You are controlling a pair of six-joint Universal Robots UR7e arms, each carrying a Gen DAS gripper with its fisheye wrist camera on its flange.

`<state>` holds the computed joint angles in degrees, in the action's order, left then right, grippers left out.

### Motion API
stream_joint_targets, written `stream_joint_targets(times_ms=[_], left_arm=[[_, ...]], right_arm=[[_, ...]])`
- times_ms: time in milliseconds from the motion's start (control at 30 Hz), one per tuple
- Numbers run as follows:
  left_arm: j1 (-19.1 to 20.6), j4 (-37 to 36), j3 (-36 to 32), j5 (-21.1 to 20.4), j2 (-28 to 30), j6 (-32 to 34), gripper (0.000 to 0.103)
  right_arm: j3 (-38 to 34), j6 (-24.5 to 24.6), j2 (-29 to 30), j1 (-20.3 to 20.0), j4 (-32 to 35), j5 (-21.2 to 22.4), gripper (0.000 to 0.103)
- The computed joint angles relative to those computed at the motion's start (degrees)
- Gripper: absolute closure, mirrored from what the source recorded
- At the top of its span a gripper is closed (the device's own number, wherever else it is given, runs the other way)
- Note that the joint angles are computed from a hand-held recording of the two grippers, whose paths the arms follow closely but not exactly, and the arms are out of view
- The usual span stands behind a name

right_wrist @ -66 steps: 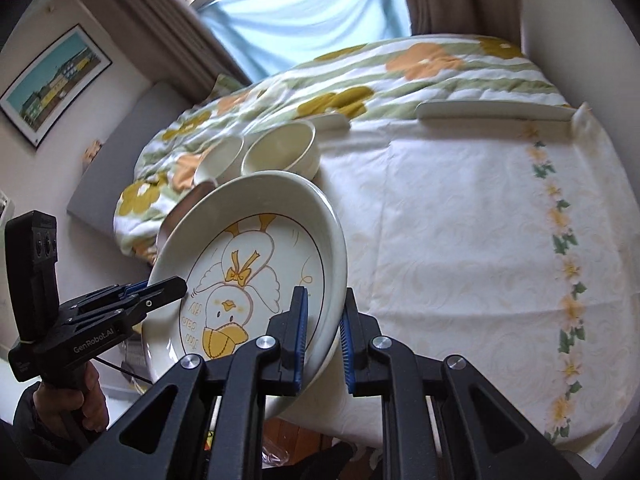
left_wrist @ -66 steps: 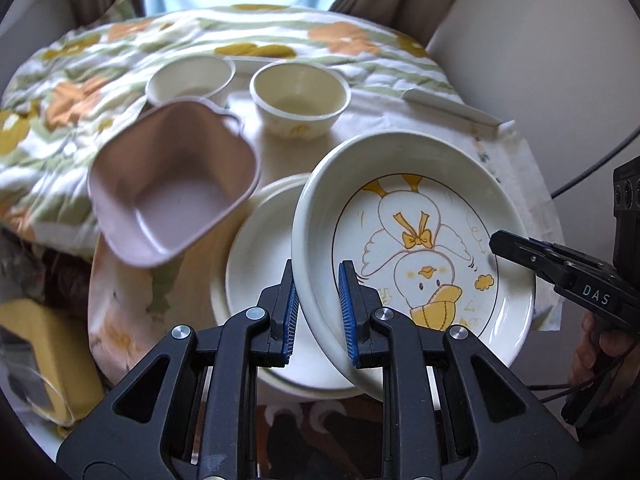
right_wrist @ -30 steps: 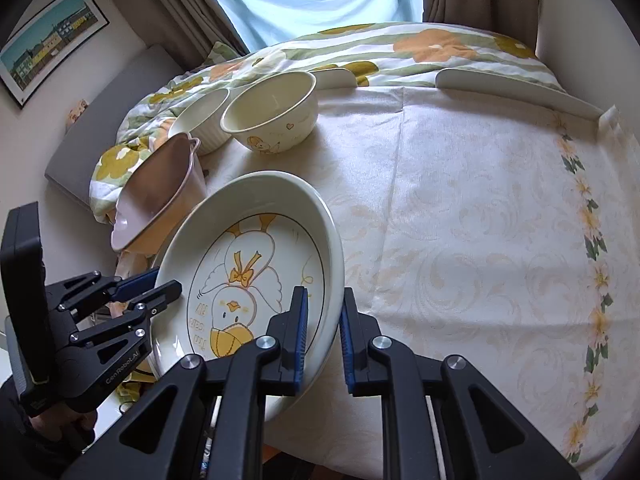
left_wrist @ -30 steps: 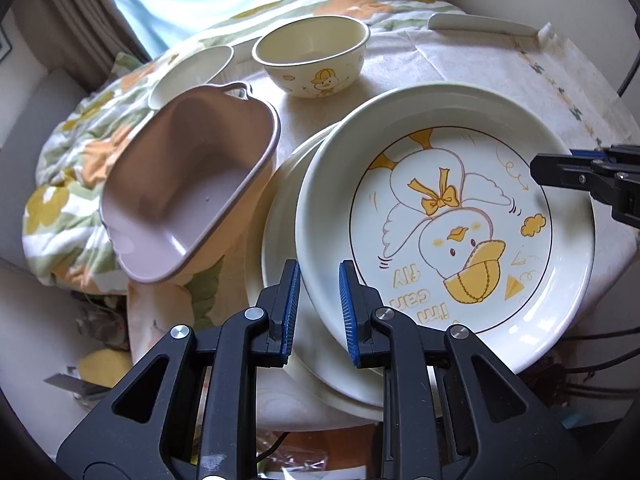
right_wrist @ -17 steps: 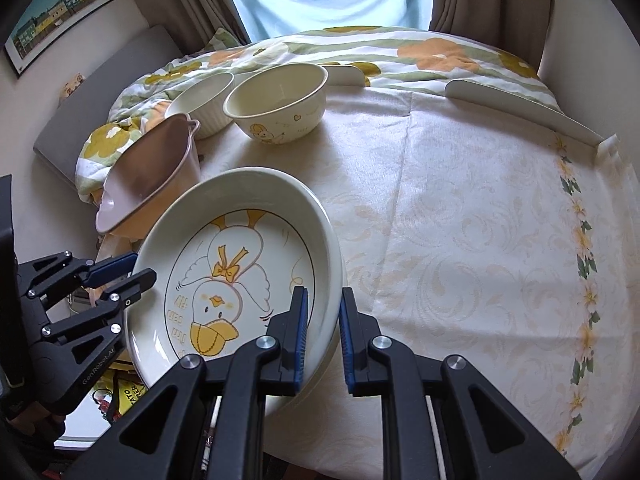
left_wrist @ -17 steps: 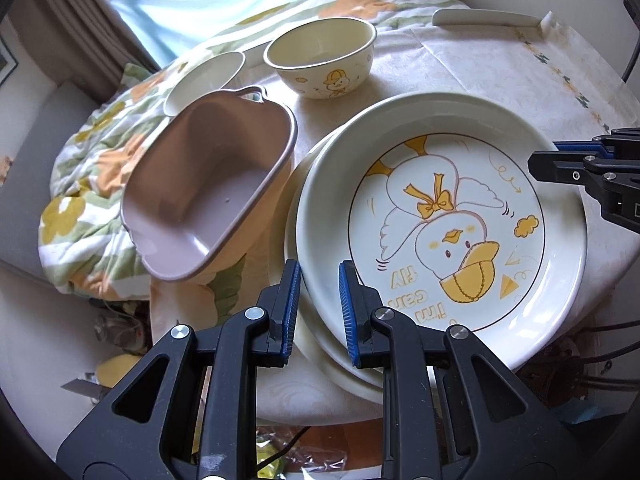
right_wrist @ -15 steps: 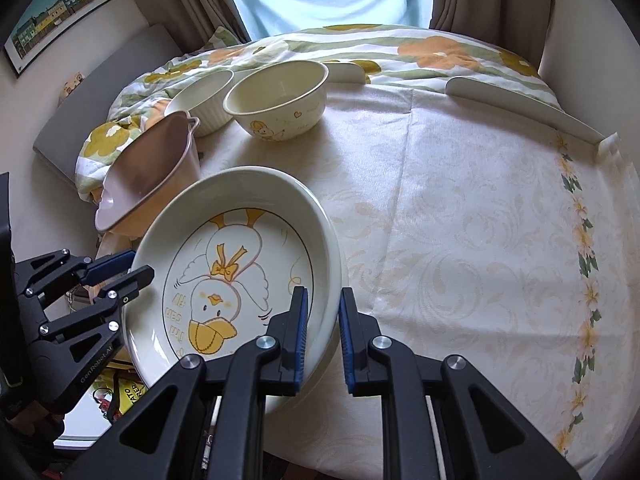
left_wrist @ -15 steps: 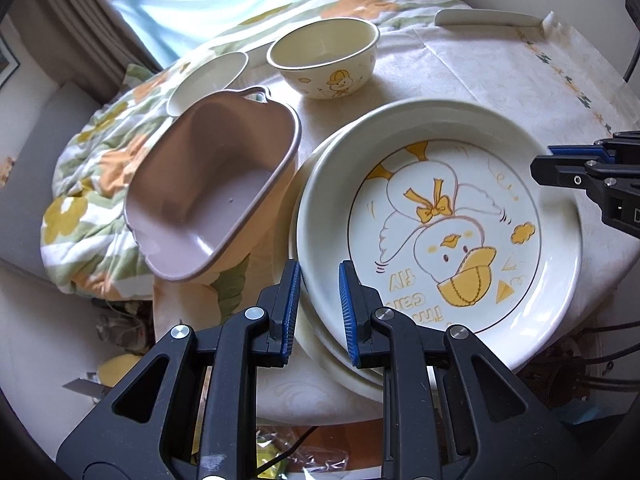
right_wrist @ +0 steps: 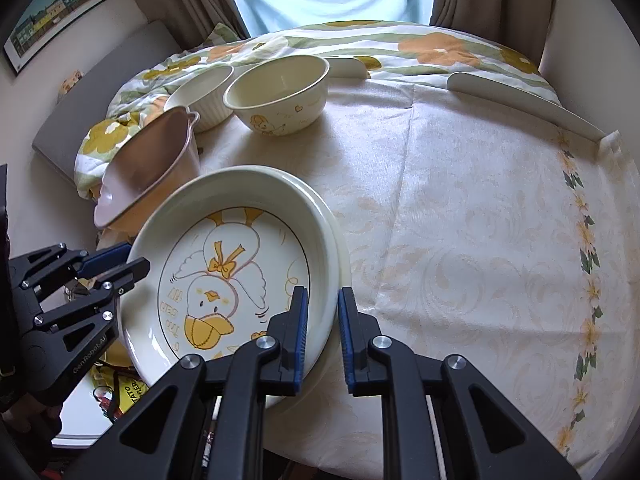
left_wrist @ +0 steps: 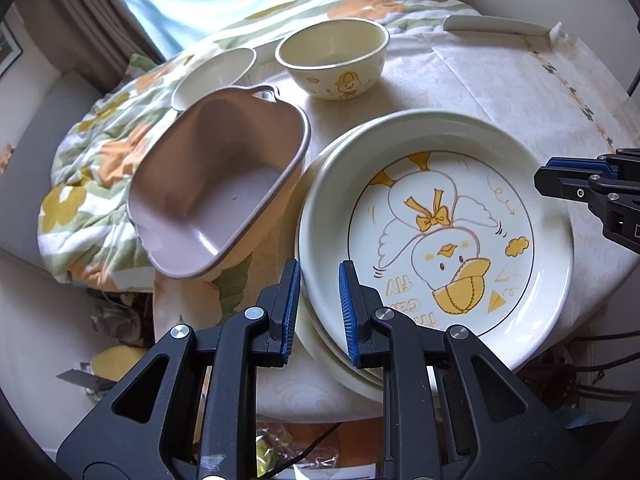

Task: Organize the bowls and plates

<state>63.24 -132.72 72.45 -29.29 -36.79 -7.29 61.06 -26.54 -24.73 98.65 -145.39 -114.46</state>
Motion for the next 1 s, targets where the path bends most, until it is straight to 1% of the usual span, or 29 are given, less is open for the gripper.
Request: stream_joint_targets(times_ms=[67,133,167,200,233,267,300,433,500,533,567,600,633,667,767,800,833,867,900,1000], left_arm=[[-0.4,-0.2,0.0,0.6,-0.1,-0.4,0.086],[-0.6,0.3,-0.2,-0.2,-0.5,-1.6,0.085],[-0.6,0.8,-0.5,-0.9,-0.6,-2.5,0.085],[-0.7,1.8,-0.9,-1.1,-0.7,-3.6,0.085],[-0.8,3.1,-1.3,-1.3,-0.9,-4.9,0.085],[-0.9,4.0,-1.7,-1.3,-0.9,-5.7,0.085],[-1.0,4.1,-1.7,-1.6,-1.1,-6.1,0.085],[-1.7,3.0,-1.3,-1.7,-1.8,-7.1,0.083],[-2.1,2.5,-1.0,-1.3,-2.0,-7.3,0.076],[-2.5,1.5,-0.4,-0.6,-2.1,-7.2,0.063],[-2.9,-0.2,0.2,-0.2,-2.2,-6.6,0.037],[-3.2,-2.4,1.0,0.5,-2.4,-5.7,0.023],[-3.8,-5.4,1.7,1.9,-2.3,-4.5,0.007],[-4.3,-8.0,2.4,3.5,-2.2,-3.4,0.003],[-5.3,-10.1,3.2,5.6,-2.8,-3.6,0.003],[-5.5,-10.4,3.6,6.2,-3.2,-4.3,0.003],[-5.8,-11.5,4.4,6.3,-4.0,-4.8,0.003],[-5.9,-12.3,4.7,6.2,-4.5,-4.9,0.003],[-6.2,-13.3,5.4,6.4,-5.2,-5.4,0.003],[-6.6,-13.9,7.2,7.9,-7.9,-9.6,0.003]], right_arm=[[0.5,0.4,-0.8,-0.1,-0.3,1.5,0.089],[0.4,0.5,-1.3,-0.1,0.3,2.9,0.089],[0.6,0.4,-1.7,-0.1,0.1,3.4,0.082],[1.0,0.2,-2.1,0.0,-0.5,3.7,0.066],[1.4,0.0,-2.7,0.0,-0.9,4.4,0.053],[1.8,0.1,-3.1,-0.1,-1.1,5.2,0.031],[2.3,0.2,-3.8,-0.2,-1.5,6.2,0.024],[3.9,0.0,-5.7,-0.2,-2.7,8.1,0.024],[4.5,-0.7,-6.6,-0.3,-3.3,9.0,0.024],[4.8,-1.0,-7.0,-0.3,-3.7,9.4,0.024],[5.1,-1.2,-7.4,-0.4,-4.0,9.8,0.024],[5.4,-1.4,-7.7,-0.5,-4.4,10.4,0.024],[5.7,-1.7,-8.1,-0.5,-4.7,11.1,0.024],[5.7,-2.0,-8.4,-0.5,-4.9,11.6,0.024],[5.8,-3.7,-8.9,-0.6,-5.2,13.1,0.024],[5.6,-4.4,-9.0,-0.5,-5.0,13.5,0.021],[5.3,-5.0,-9.0,-0.4,-4.9,13.9,0.016],[5.1,-5.8,-9.0,-0.4,-4.8,14.7,0.006],[4.8,-6.7,-9.0,-0.3,-4.6,15.5,0.001],[2.6,-9.4,-8.1,0.2,-3.2,17.0,0.001]])
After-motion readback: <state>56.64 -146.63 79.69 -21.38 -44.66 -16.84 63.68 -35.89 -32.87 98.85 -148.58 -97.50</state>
